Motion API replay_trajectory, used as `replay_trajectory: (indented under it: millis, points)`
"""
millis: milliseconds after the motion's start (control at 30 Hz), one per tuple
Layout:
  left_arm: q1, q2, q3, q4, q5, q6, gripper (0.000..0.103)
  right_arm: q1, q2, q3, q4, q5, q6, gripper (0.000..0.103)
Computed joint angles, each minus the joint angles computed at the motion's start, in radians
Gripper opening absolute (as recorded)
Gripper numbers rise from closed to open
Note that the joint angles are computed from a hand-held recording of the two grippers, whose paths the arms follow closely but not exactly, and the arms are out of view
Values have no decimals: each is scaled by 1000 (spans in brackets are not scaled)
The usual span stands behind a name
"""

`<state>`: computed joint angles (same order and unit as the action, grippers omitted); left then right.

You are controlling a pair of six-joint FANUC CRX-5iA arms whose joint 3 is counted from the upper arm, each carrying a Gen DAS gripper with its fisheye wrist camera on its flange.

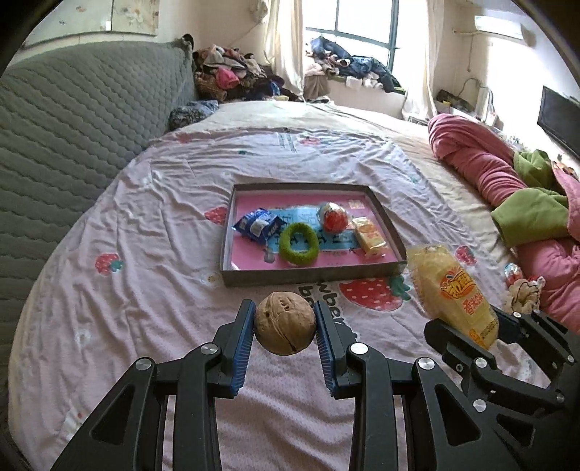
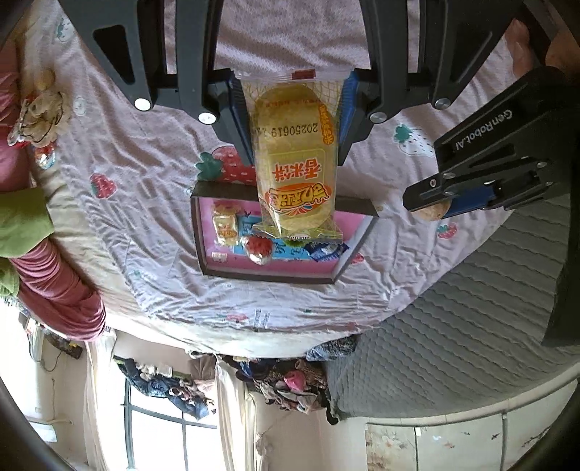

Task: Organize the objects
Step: 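Lift and carry the ball with the left tool while the right tool carries the bread packet to the tray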

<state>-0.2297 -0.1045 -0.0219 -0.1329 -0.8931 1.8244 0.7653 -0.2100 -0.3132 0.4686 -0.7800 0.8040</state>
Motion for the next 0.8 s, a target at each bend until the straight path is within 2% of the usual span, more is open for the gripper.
replay_trajectory:
  millis: [367, 800]
  points:
    - [-13, -35, 65, -46, -42, 27, 34, 20, -32, 45, 30, -31, 1, 42]
    - [23, 14, 158, -31, -34, -9, 34, -24, 35, 155, 20, -9, 67, 42]
